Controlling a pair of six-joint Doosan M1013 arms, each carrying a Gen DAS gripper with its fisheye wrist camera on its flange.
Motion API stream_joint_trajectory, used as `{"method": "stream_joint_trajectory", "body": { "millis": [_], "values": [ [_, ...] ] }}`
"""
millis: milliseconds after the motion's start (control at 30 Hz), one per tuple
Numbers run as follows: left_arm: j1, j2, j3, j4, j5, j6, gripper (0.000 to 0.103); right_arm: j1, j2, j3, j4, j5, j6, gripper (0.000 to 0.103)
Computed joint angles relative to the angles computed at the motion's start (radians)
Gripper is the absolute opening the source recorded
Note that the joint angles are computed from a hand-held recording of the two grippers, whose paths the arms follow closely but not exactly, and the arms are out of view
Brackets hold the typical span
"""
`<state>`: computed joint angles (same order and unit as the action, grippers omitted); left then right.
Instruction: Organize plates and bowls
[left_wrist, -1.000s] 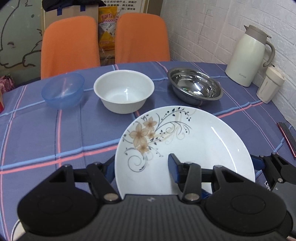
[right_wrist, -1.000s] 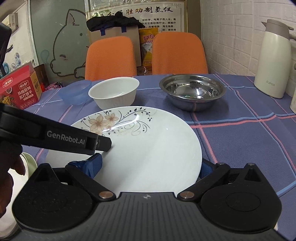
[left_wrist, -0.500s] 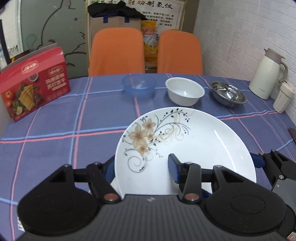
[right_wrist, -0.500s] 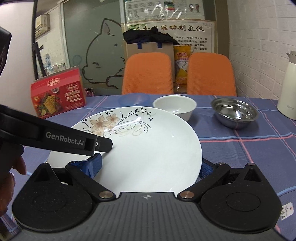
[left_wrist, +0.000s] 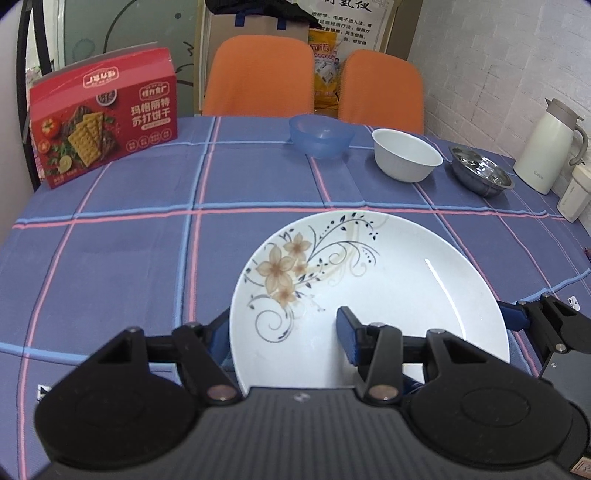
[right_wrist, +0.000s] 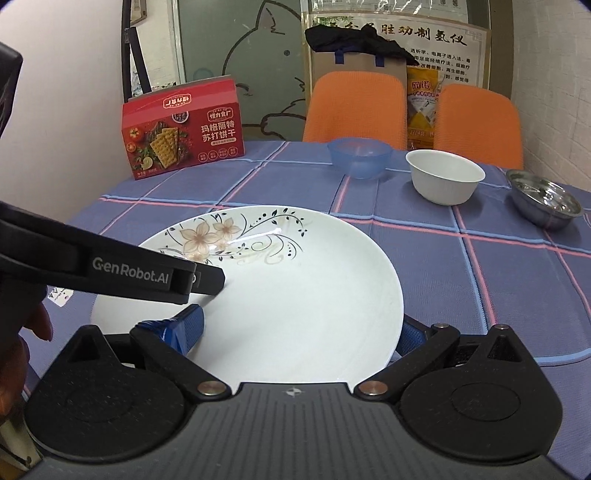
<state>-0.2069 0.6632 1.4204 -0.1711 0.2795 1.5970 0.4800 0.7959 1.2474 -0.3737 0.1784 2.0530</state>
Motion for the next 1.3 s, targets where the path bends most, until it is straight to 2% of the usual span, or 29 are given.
{"method": "stream_joint_trajectory", "body": {
  "millis": [67, 167, 200, 267, 500, 600, 700, 900, 967, 1000, 1067, 1133, 1300],
  "values": [
    [0.001, -0.001, 0.009, 0.007, -0.021, -0.001, 0.052, 0.004, 0.003, -0.002, -0.088, 0.006, 0.078, 0.091],
    [0.004, -0.006, 0.019, -0.059, -0.040, 0.067, 0.054, 0.012, 0.004, 0.002, -0.241, 0.025, 0.203, 0.091],
    [0.003, -0.008, 0.022, -0.059, -0.048, 0.068, 0.055, 0.014, 0.008, -0.006, -0.243, 0.054, 0.214, 0.091],
    [0.000, -0.012, 0.030, 0.008, -0.069, 0.003, 0.057, 0.005, 0.005, 0.003, -0.140, 0.023, 0.119, 0.089],
    [-0.004, -0.029, 0.046, 0.124, -0.104, -0.123, 0.063, 0.001, -0.001, 0.013, -0.074, 0.015, 0.058, 0.089],
    [-0.008, -0.032, 0.045, 0.095, -0.112, -0.103, 0.068, -0.007, -0.017, 0.043, -0.205, -0.030, 0.234, 0.089],
    [-0.019, -0.032, 0.041, 0.038, -0.122, -0.042, 0.073, -0.020, -0.035, 0.075, -0.467, -0.058, 0.568, 0.090],
    [-0.047, -0.026, 0.020, -0.096, -0.114, 0.082, 0.073, -0.048, -0.057, 0.112, -0.689, -0.019, 0.906, 0.090],
    [-0.055, -0.025, 0.017, -0.146, -0.122, 0.123, 0.073, -0.058, -0.066, 0.135, -0.834, -0.009, 1.100, 0.090],
    [-0.059, -0.024, 0.015, -0.176, -0.123, 0.148, 0.073, -0.062, -0.069, 0.141, -0.839, 0.007, 1.125, 0.090],
    [-0.067, -0.020, 0.006, -0.210, -0.116, 0.176, 0.073, -0.068, -0.072, 0.145, -0.762, 0.050, 1.082, 0.090],
    [-0.076, -0.016, -0.001, -0.213, -0.110, 0.179, 0.073, -0.076, -0.077, 0.159, -0.770, 0.062, 1.118, 0.090],
    [-0.102, -0.005, -0.023, -0.063, -0.091, 0.044, 0.074, -0.094, -0.089, 0.193, -0.808, 0.068, 1.199, 0.090]
  ]
}}
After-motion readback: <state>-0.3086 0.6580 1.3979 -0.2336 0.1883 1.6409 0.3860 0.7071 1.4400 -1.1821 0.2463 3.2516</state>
